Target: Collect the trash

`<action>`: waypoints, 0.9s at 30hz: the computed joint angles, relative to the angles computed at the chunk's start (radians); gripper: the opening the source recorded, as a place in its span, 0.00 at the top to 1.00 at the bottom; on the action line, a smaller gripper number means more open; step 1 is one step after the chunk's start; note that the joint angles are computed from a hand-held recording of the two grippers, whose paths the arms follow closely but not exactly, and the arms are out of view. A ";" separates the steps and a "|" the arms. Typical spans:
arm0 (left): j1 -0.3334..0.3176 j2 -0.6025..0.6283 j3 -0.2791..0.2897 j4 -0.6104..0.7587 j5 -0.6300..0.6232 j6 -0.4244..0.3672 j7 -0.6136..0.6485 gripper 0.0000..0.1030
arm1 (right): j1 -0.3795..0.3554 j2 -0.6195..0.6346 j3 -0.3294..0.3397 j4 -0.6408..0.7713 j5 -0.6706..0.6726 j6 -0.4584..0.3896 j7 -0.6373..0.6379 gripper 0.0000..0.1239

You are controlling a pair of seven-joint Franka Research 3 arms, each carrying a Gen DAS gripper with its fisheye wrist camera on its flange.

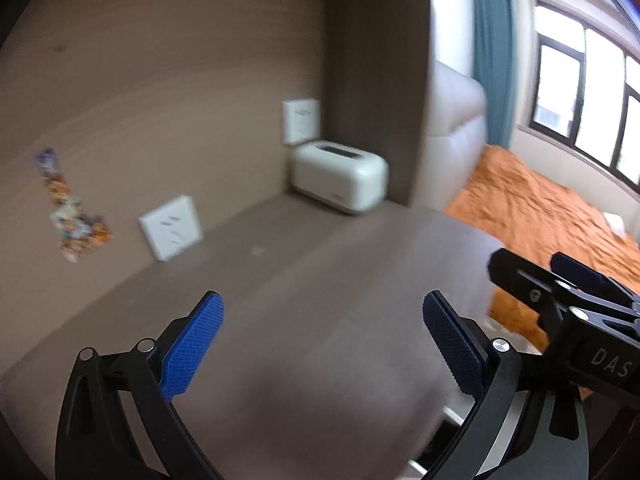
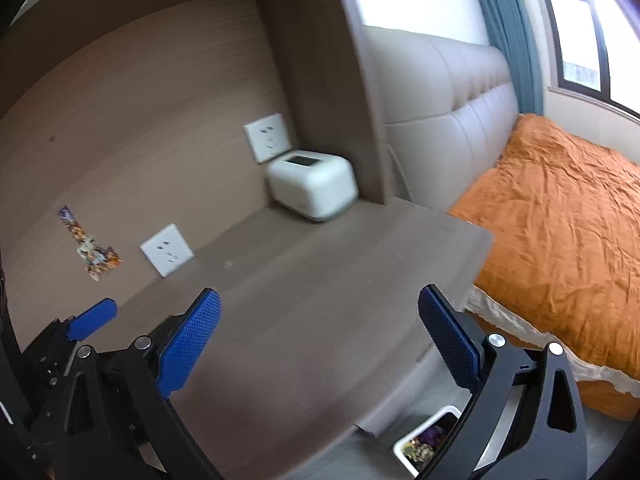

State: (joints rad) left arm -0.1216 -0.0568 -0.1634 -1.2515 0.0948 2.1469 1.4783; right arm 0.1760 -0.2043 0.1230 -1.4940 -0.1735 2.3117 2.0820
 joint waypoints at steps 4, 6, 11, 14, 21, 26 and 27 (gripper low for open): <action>0.031 0.003 0.021 0.029 0.056 -0.006 -0.007 0.05 | 0.031 0.072 0.027 0.095 -0.034 -0.001 -0.017 0.21; 0.046 0.001 0.031 0.037 0.062 -0.006 -0.019 0.05 | 0.052 0.114 0.031 0.154 -0.066 -0.008 -0.017 0.21; 0.078 0.016 0.044 0.088 0.094 -0.044 -0.060 0.05 | 0.117 0.203 0.020 0.287 -0.165 -0.036 -0.001 0.21; 0.091 0.028 0.049 0.111 0.100 -0.041 -0.037 0.05 | 0.164 0.241 0.007 0.347 -0.239 -0.055 0.014 0.21; 0.120 0.029 0.064 0.107 0.063 -0.013 0.008 0.05 | 0.234 0.308 -0.033 0.450 -0.255 -0.099 0.055 0.21; 0.134 0.046 0.069 0.126 0.067 -0.021 0.030 0.05 | 0.273 0.363 -0.057 0.537 -0.262 -0.146 0.052 0.21; 0.137 0.052 0.071 0.133 0.056 -0.021 0.036 0.05 | 0.281 0.375 -0.063 0.556 -0.267 -0.158 0.055 0.21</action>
State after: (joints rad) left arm 0.0156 -0.0047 -0.0925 -1.1188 0.1511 2.1256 1.5141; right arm 0.4570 0.1703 0.0602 -0.9380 -0.4408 2.1535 2.1365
